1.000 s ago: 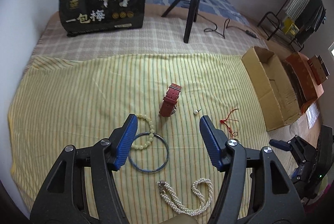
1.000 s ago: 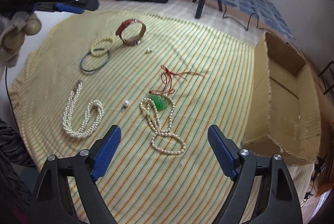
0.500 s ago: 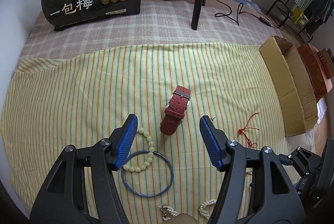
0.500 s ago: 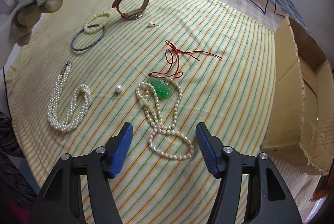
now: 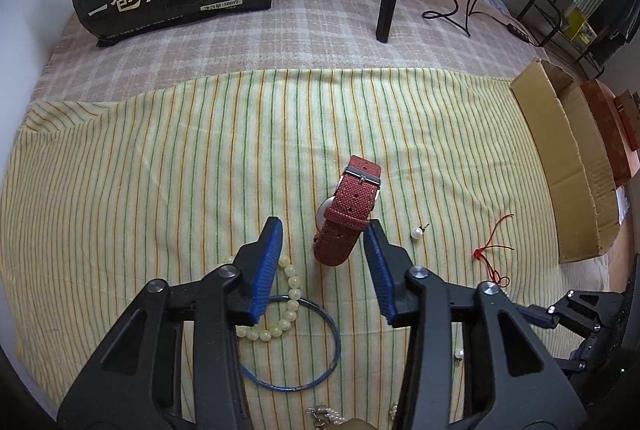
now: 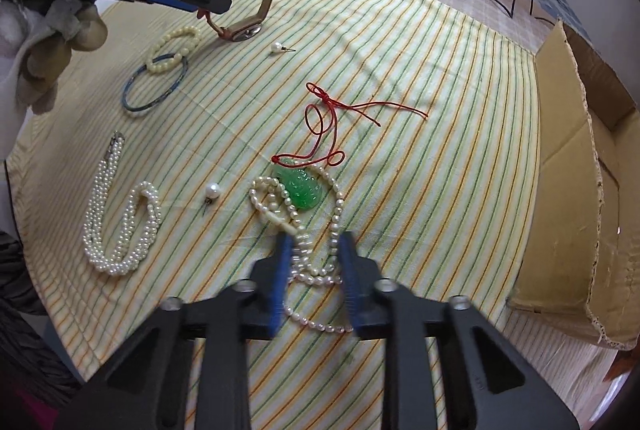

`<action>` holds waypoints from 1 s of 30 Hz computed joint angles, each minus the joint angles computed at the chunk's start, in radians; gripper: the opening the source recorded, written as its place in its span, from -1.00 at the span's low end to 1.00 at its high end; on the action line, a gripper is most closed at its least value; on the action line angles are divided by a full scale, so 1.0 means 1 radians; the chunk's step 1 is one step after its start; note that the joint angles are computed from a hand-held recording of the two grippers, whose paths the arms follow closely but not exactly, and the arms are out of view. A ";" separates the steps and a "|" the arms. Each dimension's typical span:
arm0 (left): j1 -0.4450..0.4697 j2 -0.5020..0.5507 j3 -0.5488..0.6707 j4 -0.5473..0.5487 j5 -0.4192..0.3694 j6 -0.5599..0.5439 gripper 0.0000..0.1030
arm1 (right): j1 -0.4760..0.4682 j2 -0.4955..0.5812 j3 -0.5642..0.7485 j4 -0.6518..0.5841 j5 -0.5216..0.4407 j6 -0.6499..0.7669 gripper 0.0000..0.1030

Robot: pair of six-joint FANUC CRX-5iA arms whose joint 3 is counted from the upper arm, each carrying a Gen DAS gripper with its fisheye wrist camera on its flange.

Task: Organize jewelry
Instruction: 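Close the left gripper on the red watch while the right gripper grasps the pearl necklace, then lift the red watch with the left tool while the right tool carries the necklace to the box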

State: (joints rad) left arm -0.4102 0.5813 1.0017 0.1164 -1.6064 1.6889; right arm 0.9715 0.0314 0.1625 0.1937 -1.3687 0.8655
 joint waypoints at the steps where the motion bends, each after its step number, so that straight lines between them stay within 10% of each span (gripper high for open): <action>1: 0.000 0.002 0.002 0.003 -0.001 -0.001 -0.37 | -0.003 0.000 0.001 -0.005 0.002 0.001 -0.79; 7: -0.002 -0.001 -0.001 0.012 0.007 -0.015 -0.67 | 0.006 0.003 0.005 0.007 0.000 -0.005 -0.87; 30: 0.025 -0.106 -0.072 0.067 0.119 -0.001 -0.67 | 0.072 -0.131 -0.030 0.240 0.157 -0.232 -0.95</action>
State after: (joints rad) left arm -0.3857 0.4752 0.9296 0.1837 -1.4879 1.6878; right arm 1.0438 -0.0997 0.1330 0.4333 -1.2115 0.6339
